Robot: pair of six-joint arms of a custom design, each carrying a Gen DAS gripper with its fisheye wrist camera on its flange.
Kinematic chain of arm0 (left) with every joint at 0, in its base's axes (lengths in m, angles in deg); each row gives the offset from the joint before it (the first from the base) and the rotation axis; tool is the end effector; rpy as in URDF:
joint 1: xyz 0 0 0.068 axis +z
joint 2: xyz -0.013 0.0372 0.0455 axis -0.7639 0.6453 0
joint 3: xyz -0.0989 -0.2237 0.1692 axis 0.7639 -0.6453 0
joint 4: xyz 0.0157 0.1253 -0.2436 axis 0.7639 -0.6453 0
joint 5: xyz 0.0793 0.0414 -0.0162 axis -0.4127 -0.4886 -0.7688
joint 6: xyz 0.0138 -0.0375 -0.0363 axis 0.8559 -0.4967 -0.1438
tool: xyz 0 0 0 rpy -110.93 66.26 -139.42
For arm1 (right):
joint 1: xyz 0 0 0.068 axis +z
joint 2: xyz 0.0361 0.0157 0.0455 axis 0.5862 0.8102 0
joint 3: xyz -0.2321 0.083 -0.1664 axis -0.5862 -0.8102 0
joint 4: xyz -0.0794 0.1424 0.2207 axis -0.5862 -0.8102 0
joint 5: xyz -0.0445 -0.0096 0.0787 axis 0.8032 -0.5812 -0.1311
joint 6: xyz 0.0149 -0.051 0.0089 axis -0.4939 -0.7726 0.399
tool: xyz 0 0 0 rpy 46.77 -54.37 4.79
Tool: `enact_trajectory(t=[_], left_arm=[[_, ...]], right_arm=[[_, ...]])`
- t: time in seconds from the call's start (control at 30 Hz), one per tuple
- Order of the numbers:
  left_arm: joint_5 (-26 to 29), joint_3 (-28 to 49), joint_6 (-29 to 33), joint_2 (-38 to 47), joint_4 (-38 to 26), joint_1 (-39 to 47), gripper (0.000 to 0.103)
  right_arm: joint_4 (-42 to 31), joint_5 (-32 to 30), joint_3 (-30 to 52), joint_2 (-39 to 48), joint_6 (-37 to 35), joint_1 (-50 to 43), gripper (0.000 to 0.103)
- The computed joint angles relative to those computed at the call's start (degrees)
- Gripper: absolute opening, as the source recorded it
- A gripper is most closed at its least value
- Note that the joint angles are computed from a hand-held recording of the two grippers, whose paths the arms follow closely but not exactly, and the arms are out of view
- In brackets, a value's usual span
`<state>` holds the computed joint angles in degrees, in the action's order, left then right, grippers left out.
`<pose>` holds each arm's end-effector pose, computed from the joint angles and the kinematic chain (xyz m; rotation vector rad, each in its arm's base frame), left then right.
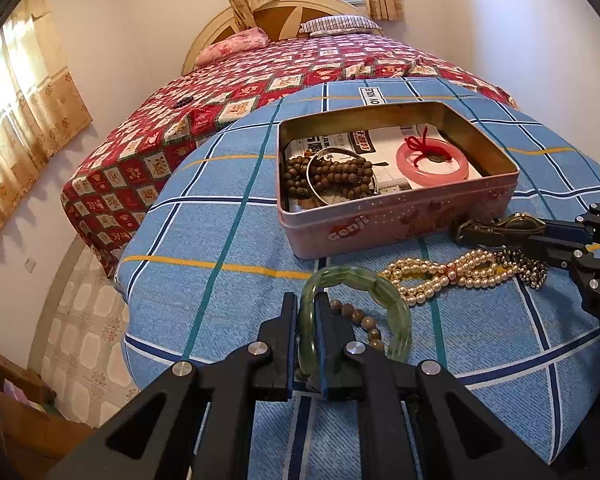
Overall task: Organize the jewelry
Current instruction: 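Grasp the gold watch with the right gripper while the left gripper lifts the jade bangle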
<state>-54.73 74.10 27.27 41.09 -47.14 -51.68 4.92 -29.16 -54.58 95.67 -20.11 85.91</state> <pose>0.2383 -0.0211 0.1622 1.0838 2.1655 -0.1610 0.1208 0.1107 0.1561 0.2011 2.3523 -0.0679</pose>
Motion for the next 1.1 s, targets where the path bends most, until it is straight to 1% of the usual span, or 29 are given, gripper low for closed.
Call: enact_trajectory(t=[0.1, 0.33, 1.1], left_arm=[[-0.1, -0.1, -0.2, -0.1, 0.2, -0.1, 0.008], [0.7, 0.7, -0.6, -0.4, -0.2, 0.7, 0.008], [3.7, 4.8, -2.3, -2.3, -3.6, 2.0, 0.008]], right_arm=[[-0.3, 0.3, -0.3, -1.6, -0.1, 0.4, 0.018], [-4.0, 3.7, 1.0, -5.4, 1.3, 2.5, 0.016], [-12.4, 8.8, 5.2, -9.6, 1.7, 4.6, 0.015]])
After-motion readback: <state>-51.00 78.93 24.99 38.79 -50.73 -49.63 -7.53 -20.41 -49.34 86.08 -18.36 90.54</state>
